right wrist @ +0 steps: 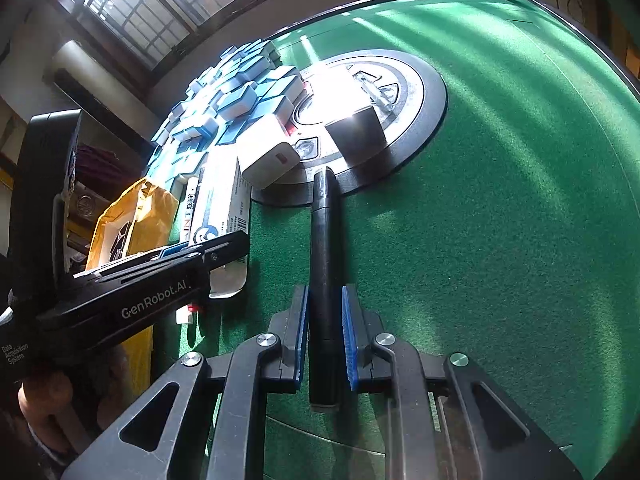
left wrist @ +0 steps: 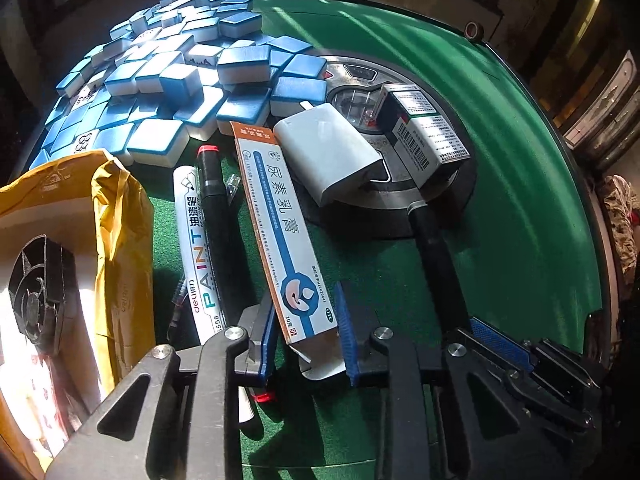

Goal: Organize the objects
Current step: 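Hold the black marker in the right gripper while the left gripper approaches the white-blue carton, then close the left gripper on the white-blue carton and lift it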

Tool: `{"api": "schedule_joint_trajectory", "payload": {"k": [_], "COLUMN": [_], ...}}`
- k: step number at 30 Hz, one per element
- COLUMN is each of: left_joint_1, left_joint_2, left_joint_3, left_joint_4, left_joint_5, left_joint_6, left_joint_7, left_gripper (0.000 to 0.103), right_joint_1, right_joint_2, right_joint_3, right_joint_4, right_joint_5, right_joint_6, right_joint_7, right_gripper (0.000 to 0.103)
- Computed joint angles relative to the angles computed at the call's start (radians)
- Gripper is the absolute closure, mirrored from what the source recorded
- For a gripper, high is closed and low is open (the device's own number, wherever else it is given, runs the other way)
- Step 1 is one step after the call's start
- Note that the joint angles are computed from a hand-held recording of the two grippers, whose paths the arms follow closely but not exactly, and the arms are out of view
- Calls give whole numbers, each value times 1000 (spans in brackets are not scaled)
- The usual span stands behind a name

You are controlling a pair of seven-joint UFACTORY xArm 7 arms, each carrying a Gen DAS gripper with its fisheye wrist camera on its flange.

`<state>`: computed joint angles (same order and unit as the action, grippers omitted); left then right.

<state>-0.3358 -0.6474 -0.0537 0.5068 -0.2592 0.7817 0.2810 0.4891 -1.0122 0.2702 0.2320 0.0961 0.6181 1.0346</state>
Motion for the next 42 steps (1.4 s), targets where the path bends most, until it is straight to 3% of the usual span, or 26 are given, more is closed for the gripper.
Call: {"api": "schedule_joint_trajectory", "payload": {"k": [7,12,18,21,31,42], "left_joint_1": [-14,-10,9,2,-22,-53], "left_joint_2": [-192,-286,-292,-287,-267,-250], "left_joint_3": [50,71,50,40,35,14], "left_joint_4": [-88,-105,-114,-120,-123,-137], "left_joint_5": [-9,-44,-59,-55,-57,-41], "left_joint_6": [133,217,153,141,125,101], "left_joint_7": [74,104,85,82,69,80], "left_gripper": [92,91,76,64,62,53], "right_joint_1": [-1,-1,-1,-1,-10,-14], "right_joint_2": [-2,-2,-3,-6,-25,-24], "right_joint_3": [2,2,-2,-3,-9,-9], "right_joint_4": [-2,-1,-2,-3,-12,-13], "right_joint_5": [-1,-2,-3,-2,0,-1], "right_joint_6": [4,4,3,4,10,9], "right_joint_7": [6,9,6,5,6,3], "right_gripper": [89,89,89,89,89,89]}}
